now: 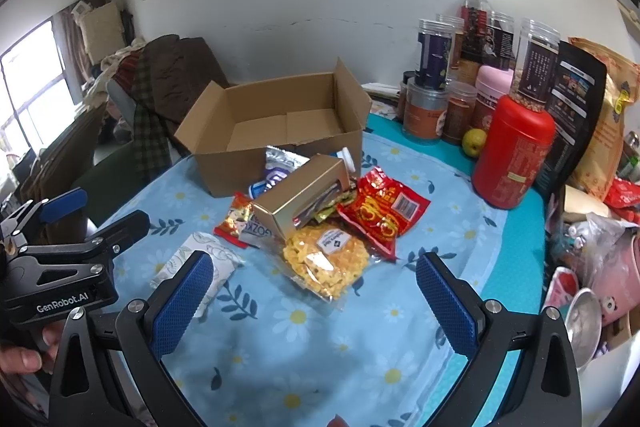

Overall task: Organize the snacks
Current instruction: 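Move both tools toward the snacks in front of the box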

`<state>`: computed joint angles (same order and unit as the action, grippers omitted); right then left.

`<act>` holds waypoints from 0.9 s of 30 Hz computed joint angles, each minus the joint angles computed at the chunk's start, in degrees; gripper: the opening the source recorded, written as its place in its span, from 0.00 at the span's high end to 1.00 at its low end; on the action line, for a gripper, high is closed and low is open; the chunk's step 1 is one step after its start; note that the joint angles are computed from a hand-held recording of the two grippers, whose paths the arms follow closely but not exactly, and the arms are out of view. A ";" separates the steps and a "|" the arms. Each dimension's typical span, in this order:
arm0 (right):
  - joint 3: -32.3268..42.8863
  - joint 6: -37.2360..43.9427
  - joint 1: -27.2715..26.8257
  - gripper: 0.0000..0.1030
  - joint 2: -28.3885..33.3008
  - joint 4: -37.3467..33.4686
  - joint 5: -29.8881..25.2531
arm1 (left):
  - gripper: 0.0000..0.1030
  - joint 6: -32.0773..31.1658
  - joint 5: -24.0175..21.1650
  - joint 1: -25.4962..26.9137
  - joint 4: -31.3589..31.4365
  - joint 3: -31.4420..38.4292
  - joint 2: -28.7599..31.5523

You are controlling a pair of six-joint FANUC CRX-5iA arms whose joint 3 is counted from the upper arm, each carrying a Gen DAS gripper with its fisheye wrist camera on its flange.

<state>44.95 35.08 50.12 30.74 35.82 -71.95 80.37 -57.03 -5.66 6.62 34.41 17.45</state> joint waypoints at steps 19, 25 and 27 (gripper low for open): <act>-3.06 -1.34 1.33 0.00 -1.96 1.30 2.06 | 0.00 -2.36 2.43 1.23 3.45 -4.96 -3.41; -5.11 -2.75 1.94 0.00 -2.99 1.79 3.03 | 0.00 -3.27 2.70 1.65 4.44 -6.63 -4.22; -5.76 -3.25 2.08 0.00 -3.21 1.69 3.23 | 0.00 -3.41 2.23 1.80 4.69 -6.74 -4.01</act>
